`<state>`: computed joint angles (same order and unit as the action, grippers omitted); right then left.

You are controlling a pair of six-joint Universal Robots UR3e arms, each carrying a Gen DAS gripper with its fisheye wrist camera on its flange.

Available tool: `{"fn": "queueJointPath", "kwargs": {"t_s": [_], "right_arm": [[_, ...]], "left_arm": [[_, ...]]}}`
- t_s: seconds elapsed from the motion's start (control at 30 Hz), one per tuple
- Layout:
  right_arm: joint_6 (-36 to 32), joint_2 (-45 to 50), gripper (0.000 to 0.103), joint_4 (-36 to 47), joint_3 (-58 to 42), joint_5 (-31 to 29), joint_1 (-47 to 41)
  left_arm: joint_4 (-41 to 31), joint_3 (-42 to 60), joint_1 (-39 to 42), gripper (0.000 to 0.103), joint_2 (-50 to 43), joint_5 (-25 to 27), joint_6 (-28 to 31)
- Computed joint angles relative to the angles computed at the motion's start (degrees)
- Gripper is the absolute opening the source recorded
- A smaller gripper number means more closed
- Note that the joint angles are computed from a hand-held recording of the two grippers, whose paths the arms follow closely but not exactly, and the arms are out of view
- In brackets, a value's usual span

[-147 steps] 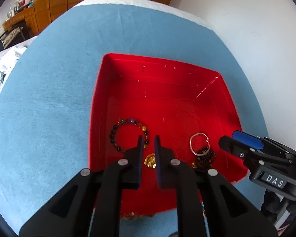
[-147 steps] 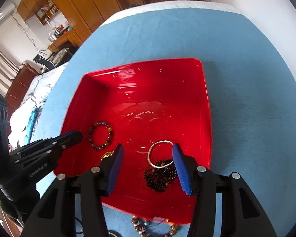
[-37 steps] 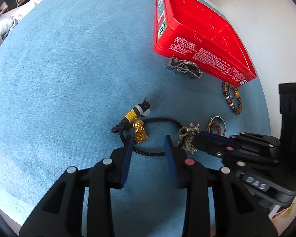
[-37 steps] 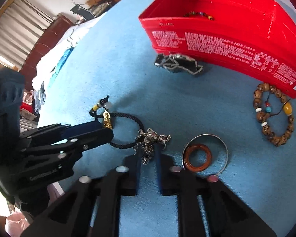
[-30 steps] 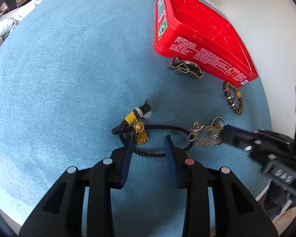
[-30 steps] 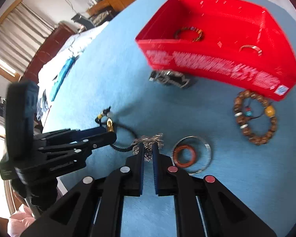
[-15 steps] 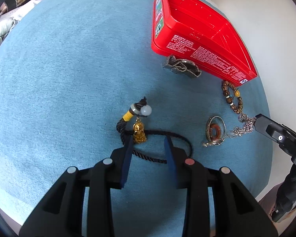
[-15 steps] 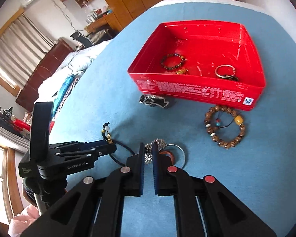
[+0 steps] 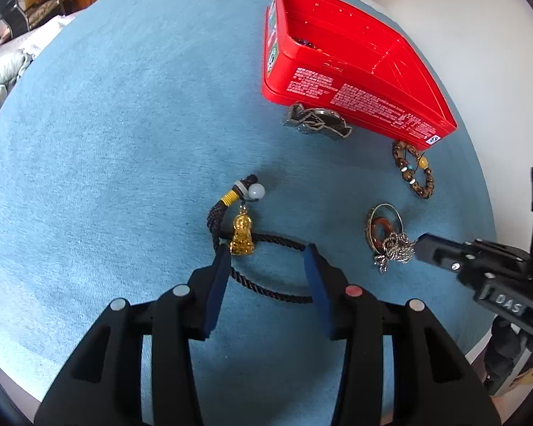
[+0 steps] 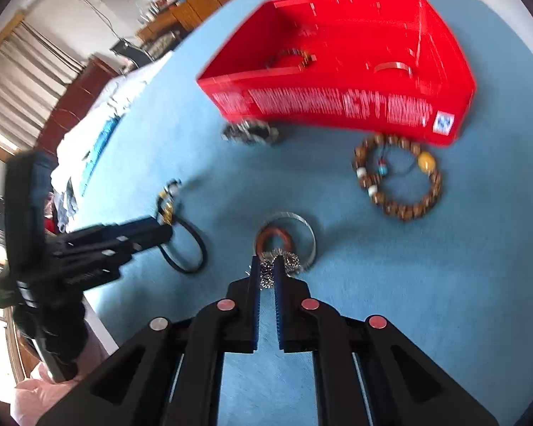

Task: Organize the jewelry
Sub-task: 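Grasp the black cord with gold pendant with the left tool while the right tool lifts the silver pendant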

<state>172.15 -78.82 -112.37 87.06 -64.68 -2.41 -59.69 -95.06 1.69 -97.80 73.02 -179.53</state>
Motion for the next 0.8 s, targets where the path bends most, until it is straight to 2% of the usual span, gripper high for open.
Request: {"fn": "queueJointPath", "kwargs": {"t_s": [0.07,0.1,0.13,0.2,0.3,0.43,0.57,0.63,0.7,0.73,0.77,0.8], "right_arm": [[-0.1,-0.2,0.016,-0.8,0.7,-0.7,0.2],[-0.2,-0.3,0.024,-1.1,1.0,-0.6,0.2],[-0.3,-0.4,0.027,-1.3,1.2,-0.7,0.3],[-0.4,-0.2,0.027,-1.3,1.1,-1.1,1.0],[0.1,1.5,0.034,-0.5,-0.3,-2.5,2.5],[0.9,2.7,0.035,-0.6,-0.4,-4.1,3.2],[1.3,3.0,0.034,-1.6,0.1,-5.1,3.8],[1.9,2.7,0.023,-2.3,0.6,-5.4,3.8],[1.4,2.5,0.019,-1.4,0.8,-4.0,2.9],[1.2,2.2,0.018,-1.7,1.2,-3.8,2.6],[0.9,1.7,0.018,-2.0,1.7,-3.7,2.4],[0.2,1.3,0.017,-1.7,2.0,-3.2,1.9]], "left_arm": [[0.1,-0.2,-0.1,0.045,0.5,0.4,-0.1],[0.3,-0.2,-0.2,0.046,0.6,0.7,-0.4],[0.4,-0.4,-0.2,0.049,1.1,1.1,-0.8],[0.3,-0.7,0.2,0.05,2.0,1.0,-0.9],[0.4,-1.0,0.5,0.054,3.3,1.2,-0.7],[1.4,-0.1,0.3,0.061,1.8,3.6,-1.7],[0.9,2.9,-0.4,0.061,-2.7,4.8,-2.9],[1.0,4.3,-1.2,0.061,-4.8,5.3,-3.3],[1.5,5.0,-1.8,0.061,-5.7,5.8,-3.5],[1.7,5.4,-2.2,0.057,-6.1,5.9,-3.4],[1.8,5.9,-2.7,0.045,-6.7,6.1,-3.3],[1.7,6.3,-3.1,0.04,-7.1,6.4,-3.3]]}}
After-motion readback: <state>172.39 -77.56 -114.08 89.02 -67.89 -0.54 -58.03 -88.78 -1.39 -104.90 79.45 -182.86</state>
